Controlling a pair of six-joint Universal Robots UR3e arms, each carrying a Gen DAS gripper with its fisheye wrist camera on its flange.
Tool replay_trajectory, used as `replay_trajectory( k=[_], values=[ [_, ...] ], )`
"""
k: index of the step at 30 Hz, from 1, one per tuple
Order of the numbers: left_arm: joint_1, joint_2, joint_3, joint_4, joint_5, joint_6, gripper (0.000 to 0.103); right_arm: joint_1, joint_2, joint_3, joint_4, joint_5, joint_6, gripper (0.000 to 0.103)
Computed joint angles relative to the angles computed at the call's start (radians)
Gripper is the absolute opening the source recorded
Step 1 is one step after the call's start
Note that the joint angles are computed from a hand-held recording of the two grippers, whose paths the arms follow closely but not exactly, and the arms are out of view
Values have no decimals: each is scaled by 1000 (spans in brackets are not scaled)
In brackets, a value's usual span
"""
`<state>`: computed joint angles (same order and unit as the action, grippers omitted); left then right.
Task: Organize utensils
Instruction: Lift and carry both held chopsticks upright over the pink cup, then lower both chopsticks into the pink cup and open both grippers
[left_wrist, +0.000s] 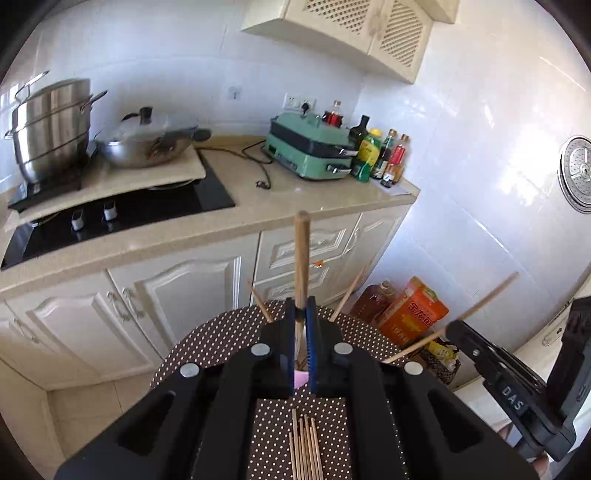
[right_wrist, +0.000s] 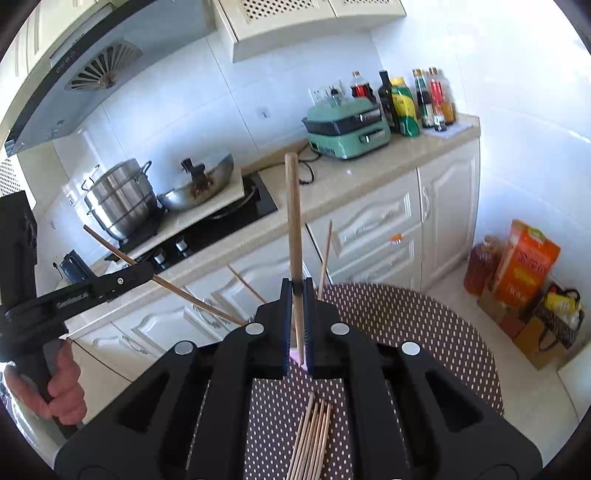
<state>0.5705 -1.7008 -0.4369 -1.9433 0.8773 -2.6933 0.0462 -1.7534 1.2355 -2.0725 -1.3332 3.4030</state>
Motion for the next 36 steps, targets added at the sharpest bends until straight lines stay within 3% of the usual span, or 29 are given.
replay_trajectory(
  k=[7,24,36],
  values=[
    [-75,-76,105,3,46,-30,6,23,124,-142,7,-10,-5,6],
    [-209,-136,-111,183,206,-138,6,27,288,-142,21,11,-8,6],
    [-268,-215,-169,256,298,-175,6,32,406,-191,92,11,-10,7]
  ],
)
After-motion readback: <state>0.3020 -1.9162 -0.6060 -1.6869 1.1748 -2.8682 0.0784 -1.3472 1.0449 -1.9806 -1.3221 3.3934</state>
